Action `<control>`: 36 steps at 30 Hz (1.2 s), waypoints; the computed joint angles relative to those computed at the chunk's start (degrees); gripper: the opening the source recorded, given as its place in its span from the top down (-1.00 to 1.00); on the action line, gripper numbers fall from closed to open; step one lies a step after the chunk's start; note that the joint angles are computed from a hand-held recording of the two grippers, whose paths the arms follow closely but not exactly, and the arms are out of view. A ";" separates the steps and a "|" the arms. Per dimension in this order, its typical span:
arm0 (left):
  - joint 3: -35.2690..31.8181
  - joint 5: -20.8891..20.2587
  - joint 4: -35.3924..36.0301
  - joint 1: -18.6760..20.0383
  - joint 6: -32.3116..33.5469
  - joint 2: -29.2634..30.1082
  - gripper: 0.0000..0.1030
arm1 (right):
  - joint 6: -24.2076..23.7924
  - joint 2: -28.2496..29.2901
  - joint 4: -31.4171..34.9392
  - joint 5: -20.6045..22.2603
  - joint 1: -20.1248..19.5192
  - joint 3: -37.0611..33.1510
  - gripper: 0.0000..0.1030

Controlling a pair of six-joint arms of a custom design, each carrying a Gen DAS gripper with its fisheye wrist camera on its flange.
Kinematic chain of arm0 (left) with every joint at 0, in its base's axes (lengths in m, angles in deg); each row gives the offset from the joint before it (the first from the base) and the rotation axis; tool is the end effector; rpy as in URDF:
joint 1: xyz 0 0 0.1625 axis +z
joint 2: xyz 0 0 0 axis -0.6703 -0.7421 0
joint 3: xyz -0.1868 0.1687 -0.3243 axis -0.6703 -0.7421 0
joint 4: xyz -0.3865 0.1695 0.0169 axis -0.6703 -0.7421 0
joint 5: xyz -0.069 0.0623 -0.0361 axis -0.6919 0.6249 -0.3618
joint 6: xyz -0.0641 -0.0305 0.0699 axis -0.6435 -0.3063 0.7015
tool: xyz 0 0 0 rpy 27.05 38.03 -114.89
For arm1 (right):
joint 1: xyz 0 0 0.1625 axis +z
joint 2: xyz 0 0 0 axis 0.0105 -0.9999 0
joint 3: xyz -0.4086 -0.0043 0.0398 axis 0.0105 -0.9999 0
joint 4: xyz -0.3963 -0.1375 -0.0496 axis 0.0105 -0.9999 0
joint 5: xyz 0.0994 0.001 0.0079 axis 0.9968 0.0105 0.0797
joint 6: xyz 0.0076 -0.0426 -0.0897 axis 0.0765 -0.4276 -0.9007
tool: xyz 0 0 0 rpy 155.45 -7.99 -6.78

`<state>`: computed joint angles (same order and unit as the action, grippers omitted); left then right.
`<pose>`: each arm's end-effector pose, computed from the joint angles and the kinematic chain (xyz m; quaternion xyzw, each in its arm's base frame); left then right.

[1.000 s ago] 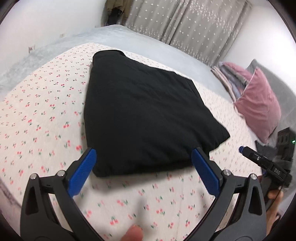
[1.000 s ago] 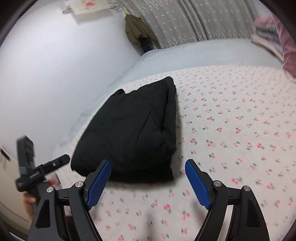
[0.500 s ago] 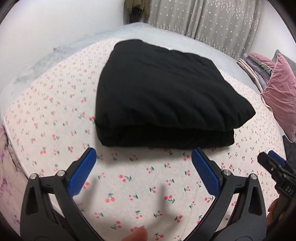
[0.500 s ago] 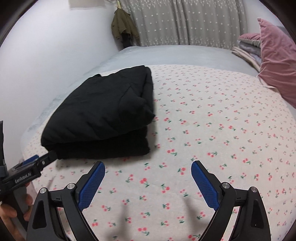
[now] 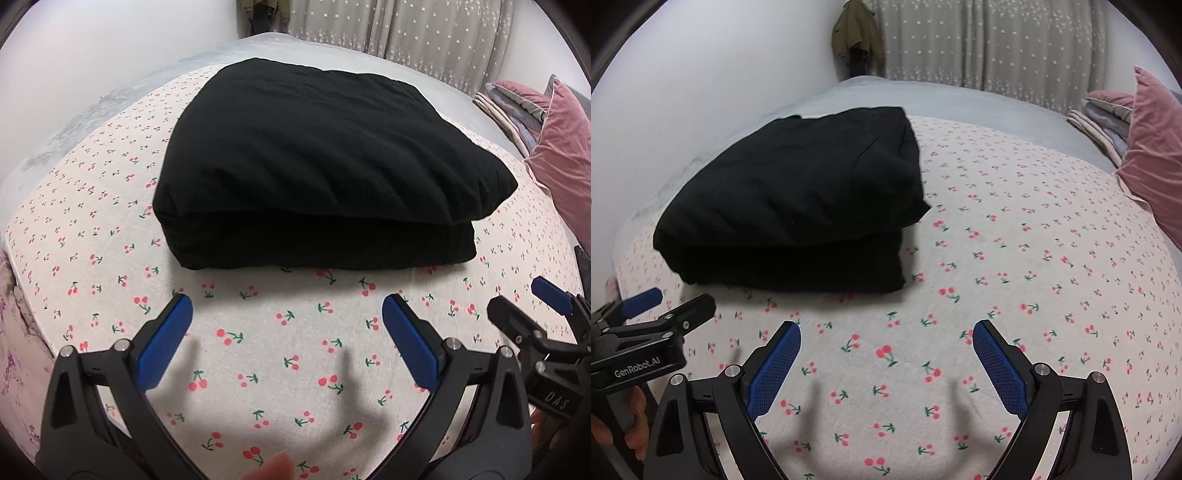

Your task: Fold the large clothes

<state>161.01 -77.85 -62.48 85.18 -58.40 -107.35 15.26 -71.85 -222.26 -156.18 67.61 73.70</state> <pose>-0.2674 -0.5520 0.1183 -0.0338 0.8579 -0.3455 0.3788 -0.1104 -0.6284 0.4785 0.3591 -0.8810 0.2116 0.2237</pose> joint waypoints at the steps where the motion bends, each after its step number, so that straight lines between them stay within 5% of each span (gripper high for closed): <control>1: -0.11 -0.06 0.20 0.01 -0.07 0.12 -0.98 | -0.41 0.02 -0.21 -0.35 0.08 0.25 -0.85; 36: -0.75 1.00 4.55 -0.25 -2.71 0.25 -0.98 | -0.43 0.03 -2.06 -0.72 0.26 0.97 -0.85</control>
